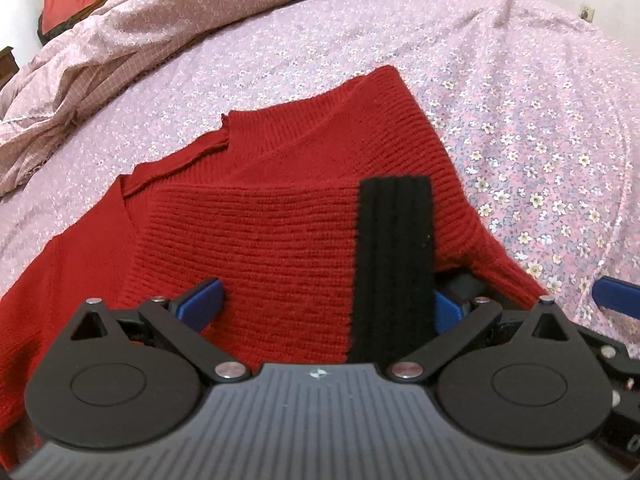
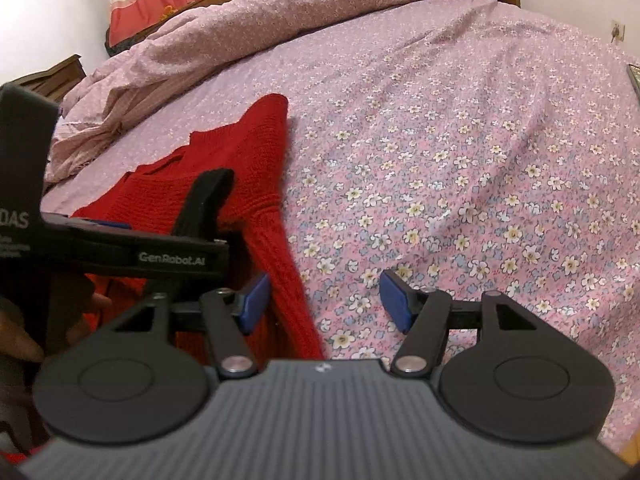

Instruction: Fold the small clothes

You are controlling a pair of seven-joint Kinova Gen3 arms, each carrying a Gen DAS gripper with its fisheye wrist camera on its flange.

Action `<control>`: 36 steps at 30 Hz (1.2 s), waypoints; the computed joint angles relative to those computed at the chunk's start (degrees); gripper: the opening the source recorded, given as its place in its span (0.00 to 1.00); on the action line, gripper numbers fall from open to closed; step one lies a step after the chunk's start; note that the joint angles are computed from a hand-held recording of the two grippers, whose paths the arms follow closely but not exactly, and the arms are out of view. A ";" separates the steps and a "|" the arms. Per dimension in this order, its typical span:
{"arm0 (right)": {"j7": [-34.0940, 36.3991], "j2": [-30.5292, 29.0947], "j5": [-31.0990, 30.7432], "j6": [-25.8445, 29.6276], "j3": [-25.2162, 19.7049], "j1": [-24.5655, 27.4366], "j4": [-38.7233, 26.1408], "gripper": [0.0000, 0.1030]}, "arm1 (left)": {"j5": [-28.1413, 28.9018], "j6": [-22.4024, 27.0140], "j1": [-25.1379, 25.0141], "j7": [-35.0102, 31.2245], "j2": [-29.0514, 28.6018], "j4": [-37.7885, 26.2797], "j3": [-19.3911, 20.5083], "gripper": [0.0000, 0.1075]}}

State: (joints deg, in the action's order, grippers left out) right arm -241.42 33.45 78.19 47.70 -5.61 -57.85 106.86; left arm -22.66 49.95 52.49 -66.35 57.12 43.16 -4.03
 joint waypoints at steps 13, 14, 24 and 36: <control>2.14 0.29 -1.33 0.21 -0.04 0.14 -0.92 0.62 | -4.05 -12.20 0.77 7.07 -8.89 16.54 -2.57 0.61; 2.50 0.30 -1.60 0.20 0.07 0.10 -1.06 0.62 | -4.05 -12.35 0.48 7.03 -8.96 16.63 -2.18 0.58; 4.46 0.43 -4.83 0.70 1.15 -0.82 -2.66 0.63 | 1.93 -20.74 -4.72 3.50 -14.43 24.39 0.93 0.26; 9.63 1.05 -7.37 2.46 2.46 -2.18 -6.19 0.63 | -5.06 -18.83 -4.00 15.76 -16.82 29.26 -7.72 0.27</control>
